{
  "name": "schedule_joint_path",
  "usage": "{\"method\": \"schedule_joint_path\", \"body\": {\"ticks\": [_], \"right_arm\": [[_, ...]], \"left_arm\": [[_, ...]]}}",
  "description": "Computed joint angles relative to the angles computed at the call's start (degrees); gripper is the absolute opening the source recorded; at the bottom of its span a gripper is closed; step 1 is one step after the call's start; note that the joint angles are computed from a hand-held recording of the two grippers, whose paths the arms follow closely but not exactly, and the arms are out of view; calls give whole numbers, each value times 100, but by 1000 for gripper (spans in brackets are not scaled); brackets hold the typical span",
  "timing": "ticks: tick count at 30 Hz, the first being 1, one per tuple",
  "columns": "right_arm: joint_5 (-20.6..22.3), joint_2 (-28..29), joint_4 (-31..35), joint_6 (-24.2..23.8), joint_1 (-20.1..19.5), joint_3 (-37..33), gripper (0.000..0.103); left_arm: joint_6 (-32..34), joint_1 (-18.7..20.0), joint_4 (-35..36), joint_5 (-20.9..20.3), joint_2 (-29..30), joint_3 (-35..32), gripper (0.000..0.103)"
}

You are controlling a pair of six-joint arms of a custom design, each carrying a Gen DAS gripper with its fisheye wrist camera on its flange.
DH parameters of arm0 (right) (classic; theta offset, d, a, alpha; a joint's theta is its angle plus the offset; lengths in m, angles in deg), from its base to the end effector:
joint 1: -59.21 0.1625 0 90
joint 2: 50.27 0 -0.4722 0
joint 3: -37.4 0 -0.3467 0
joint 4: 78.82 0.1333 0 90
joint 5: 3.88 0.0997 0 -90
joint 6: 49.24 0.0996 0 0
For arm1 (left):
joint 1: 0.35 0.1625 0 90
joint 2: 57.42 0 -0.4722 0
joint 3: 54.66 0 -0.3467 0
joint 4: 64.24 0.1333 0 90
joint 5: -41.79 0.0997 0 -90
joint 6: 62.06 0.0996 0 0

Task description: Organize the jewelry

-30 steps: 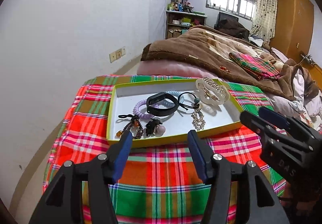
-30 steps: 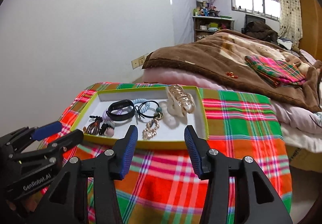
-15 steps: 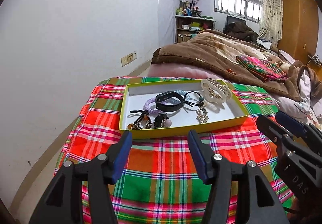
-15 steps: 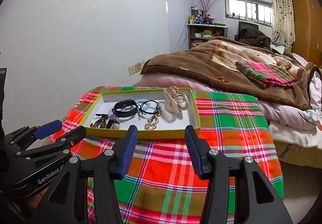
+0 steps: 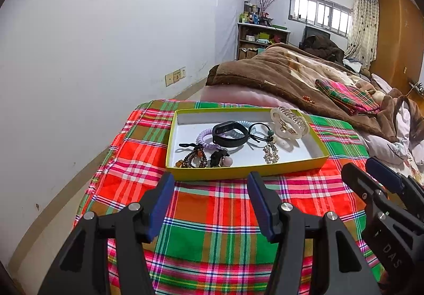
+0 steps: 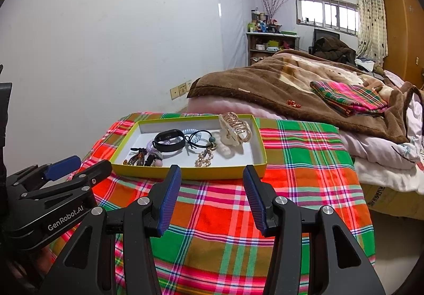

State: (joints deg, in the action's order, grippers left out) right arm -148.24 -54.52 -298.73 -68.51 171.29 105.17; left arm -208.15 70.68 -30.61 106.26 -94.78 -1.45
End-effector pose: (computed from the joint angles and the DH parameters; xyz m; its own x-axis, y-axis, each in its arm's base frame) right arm 0.3186 -0.6462 -0.0447 -0.7243 0.3221 0.6097 -0.4127 0.5058 -0.7575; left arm -0.0581 -0.7112 0.2213 -0.6459 0.4247 -0.6344 0.7319 0.5807 -0.3564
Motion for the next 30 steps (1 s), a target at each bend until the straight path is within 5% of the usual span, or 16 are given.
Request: {"method": "schedule_joint_path", "body": {"ticks": [30], "right_arm": [[-24, 30, 110, 87, 41, -65, 49]], "left_arm": [[-132, -4, 191, -50, -4, -68, 59]]}}
